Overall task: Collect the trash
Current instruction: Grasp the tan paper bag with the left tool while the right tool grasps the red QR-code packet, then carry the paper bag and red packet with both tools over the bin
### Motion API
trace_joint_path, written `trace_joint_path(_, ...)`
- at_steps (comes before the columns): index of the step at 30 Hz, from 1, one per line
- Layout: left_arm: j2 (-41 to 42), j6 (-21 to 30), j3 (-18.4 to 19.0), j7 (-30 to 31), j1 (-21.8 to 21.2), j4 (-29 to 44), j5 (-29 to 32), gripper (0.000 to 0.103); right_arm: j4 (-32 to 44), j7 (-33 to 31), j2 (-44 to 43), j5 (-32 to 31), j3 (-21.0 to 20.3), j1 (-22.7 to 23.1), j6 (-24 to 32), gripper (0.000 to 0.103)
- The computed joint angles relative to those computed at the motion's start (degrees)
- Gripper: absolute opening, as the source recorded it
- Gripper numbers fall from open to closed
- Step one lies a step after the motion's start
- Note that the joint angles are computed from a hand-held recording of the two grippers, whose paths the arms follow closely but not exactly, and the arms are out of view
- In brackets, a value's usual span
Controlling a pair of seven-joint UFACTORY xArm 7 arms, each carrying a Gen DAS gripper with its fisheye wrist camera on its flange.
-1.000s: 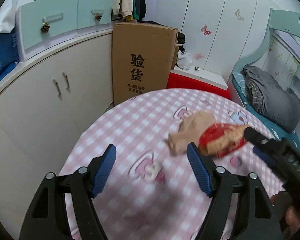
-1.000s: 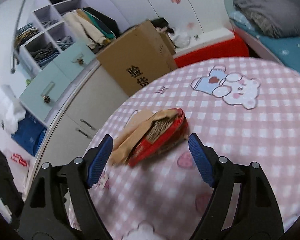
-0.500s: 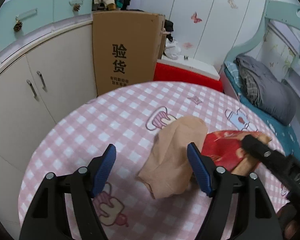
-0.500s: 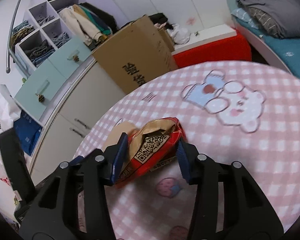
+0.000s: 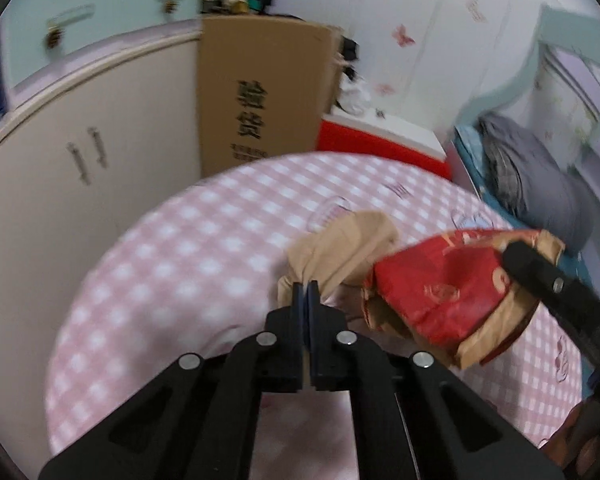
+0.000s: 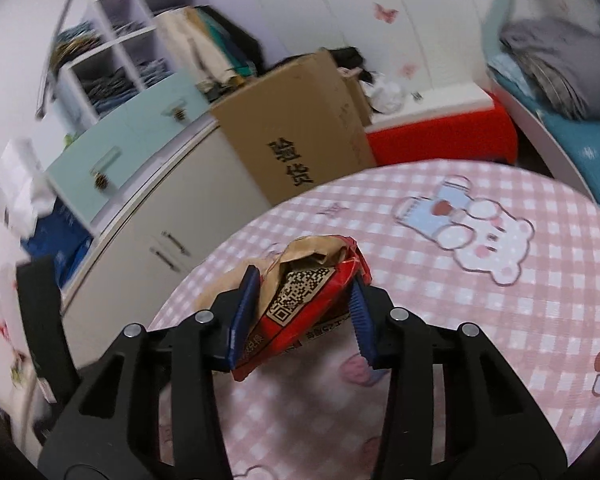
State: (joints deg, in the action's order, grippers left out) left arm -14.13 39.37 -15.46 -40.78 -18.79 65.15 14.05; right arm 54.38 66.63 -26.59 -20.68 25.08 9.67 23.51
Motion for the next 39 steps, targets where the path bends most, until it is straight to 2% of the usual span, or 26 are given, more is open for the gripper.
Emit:
trace_joint_path(7, -15.53, 4.03, 1.04, -0.94, 4.09, -7.77, 0.38, 0.002, 6.83, 1.35, 2.86, -4.43, 5.71, 1.4, 4.94, 0.042)
trace_joint_path(13, -30.78, 8.76, 3.54, 4.32, 6.52, -15.26, -3.3, 0.002, 14.67, 5.15, 7.4, -10.26, 10.62, 4.11, 9.69, 0.042)
trace_joint_path(17, -40.3, 13.69, 5.36, 8.15, 8.81, -18.86, -5.29, 0.002, 22.62, 8.58, 14.67, -17.21, 15.9, 6.02, 14.22, 0.042)
trace_joint_path(19, -45.34, 16.57, 6.88, 10.74, 10.1, -20.84, -5.76, 0.002, 28.27, 10.86, 20.62, -23.09, 19.76, 7.64, 18.01, 0.042)
trace_joint_path(20, -47.39, 17.8, 7.49, 11.74, 10.95, -21.58, -6.02, 0.002, 29.63, 11.5, 22.3, -24.85, 20.35, 8.72, 19.08, 0.042)
trace_joint_path(23, -53.58, 21.68, 10.06, 15.15, 13.6, -24.01, -6.55, 0.002, 38.42, 13.04, 33.01, -34.03, 23.2, 15.44, 26.03, 0.042)
trace_joint_path(29, -63.45, 27.16, 15.8, 21.69, 19.76, -29.64, -6.21, 0.002, 51.06, 10.99, 47.71, -41.72, 20.34, 30.44, 33.4, 0.043)
trace_joint_path(35, -70.32, 30.35, 22.58, 27.49, 26.66, -37.13, -5.22, 0.002, 61.31, 6.73, 58.53, -41.66, 15.72, 41.04, 36.22, 0.043)
trace_joint_path(39, -73.7, 31.21, 25.48, 30.8, 31.43, -42.81, -4.23, 0.002, 66.09, 4.06, 64.02, -39.43, 12.94, 45.63, 36.9, 0.043)
